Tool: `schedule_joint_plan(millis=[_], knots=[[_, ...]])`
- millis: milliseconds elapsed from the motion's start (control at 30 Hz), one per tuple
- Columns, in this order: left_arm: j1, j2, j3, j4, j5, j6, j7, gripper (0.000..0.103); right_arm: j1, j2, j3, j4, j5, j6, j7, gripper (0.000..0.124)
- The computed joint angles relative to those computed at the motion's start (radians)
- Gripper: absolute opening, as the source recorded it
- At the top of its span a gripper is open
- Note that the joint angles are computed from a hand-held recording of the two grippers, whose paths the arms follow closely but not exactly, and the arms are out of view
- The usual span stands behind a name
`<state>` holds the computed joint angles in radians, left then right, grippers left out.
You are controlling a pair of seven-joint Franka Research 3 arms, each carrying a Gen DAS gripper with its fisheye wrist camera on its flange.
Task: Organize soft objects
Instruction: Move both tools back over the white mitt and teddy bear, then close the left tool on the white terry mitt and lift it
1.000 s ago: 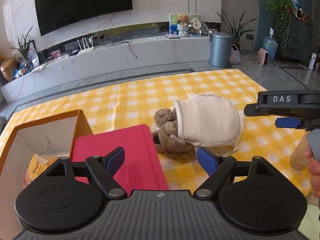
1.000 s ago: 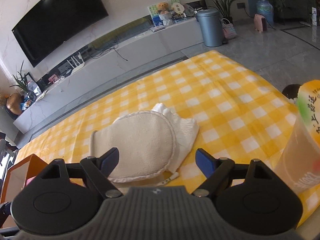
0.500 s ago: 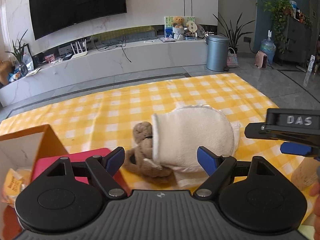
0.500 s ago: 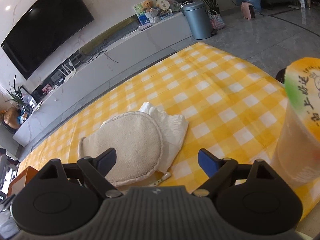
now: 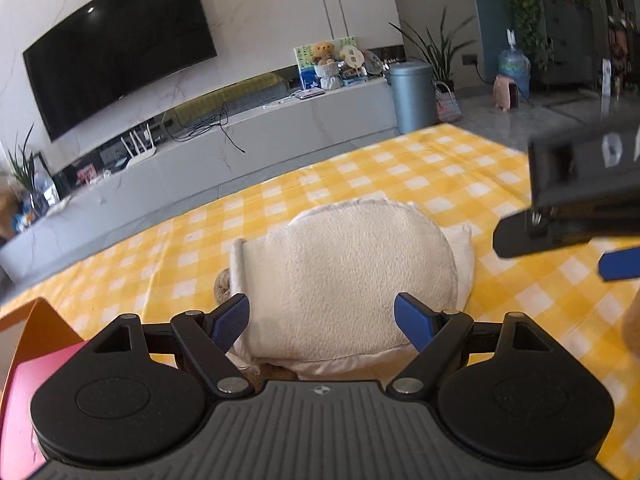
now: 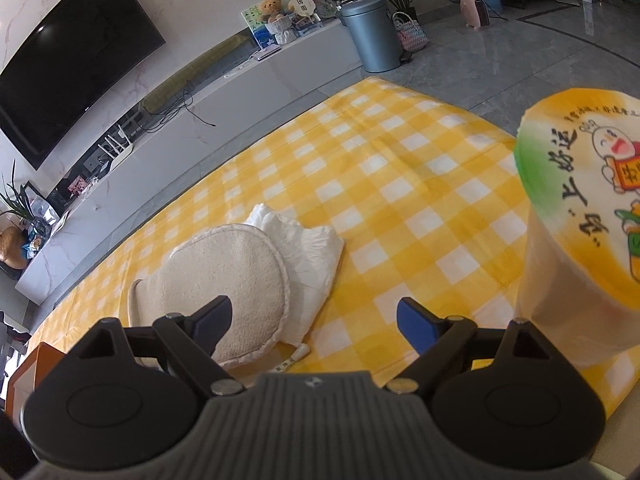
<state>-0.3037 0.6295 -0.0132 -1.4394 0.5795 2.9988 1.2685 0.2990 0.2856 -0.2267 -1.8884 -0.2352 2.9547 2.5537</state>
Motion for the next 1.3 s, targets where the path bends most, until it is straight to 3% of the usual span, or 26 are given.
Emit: schedule_joint_plan(millis=[100,167,300,467,533,667,967,1033,1067,1100,1200,1267,1300], knots=[[-0.009,0.021,0.009,0.014,0.012,0.0,0.005,0.096,-0.005,0.002,0.006,0.004,0.009,-0.008,-0.011,0.088],[-0.037,0.026,0.051,0.003,0.033,0.026,-0.034,0.096,-0.003,0.003,0.005,0.008,0.007,-0.017,-0.01,0.088],[-0.15,0.04,0.239,-0.036,0.093,0.211,-0.207,0.096,-0.005,0.003,0.004,0.005,0.006,-0.01,-0.004,0.088],[-0.319,0.089,0.465,-0.036,0.091,0.28,-0.234,0.096,-0.005,0.002,0.006,0.008,0.001,-0.019,-0.006,0.088],[-0.365,0.102,0.53,-0.052,0.078,0.322,-0.214,0.096,-0.007,0.003,0.008,0.01,0.003,-0.024,-0.008,0.088],[-0.369,0.108,0.526,-0.077,0.052,0.353,-0.151,0.098,-0.007,0.008,0.008,0.017,-0.002,-0.032,-0.004,0.089],[-0.41,0.148,0.561,-0.064,-0.069,0.338,-0.046,0.098,-0.011,0.009,0.017,0.021,-0.001,-0.041,-0.018,0.089],[-0.405,0.152,0.555,-0.065,-0.088,0.348,-0.017,0.089,-0.012,0.009,0.018,0.021,0.0,-0.043,-0.021,0.089],[-0.417,0.151,0.567,-0.072,-0.103,0.334,-0.007,0.079,-0.013,0.009,0.02,0.021,0.001,-0.045,-0.023,0.089],[-0.436,0.157,0.588,-0.073,-0.123,0.326,-0.001,0.074,-0.014,0.01,0.021,0.022,0.002,-0.047,-0.025,0.089],[-0.516,0.186,0.69,-0.089,-0.186,0.332,0.017,0.046,-0.014,0.009,0.023,0.019,0.003,-0.045,-0.028,0.089],[-0.535,0.188,0.709,-0.095,-0.207,0.319,0.046,0.027,-0.013,0.009,0.022,0.019,0.003,-0.045,-0.028,0.089],[-0.522,0.178,0.687,-0.095,-0.207,0.306,0.067,0.016,-0.014,0.009,0.023,0.019,0.004,-0.044,-0.029,0.089]])
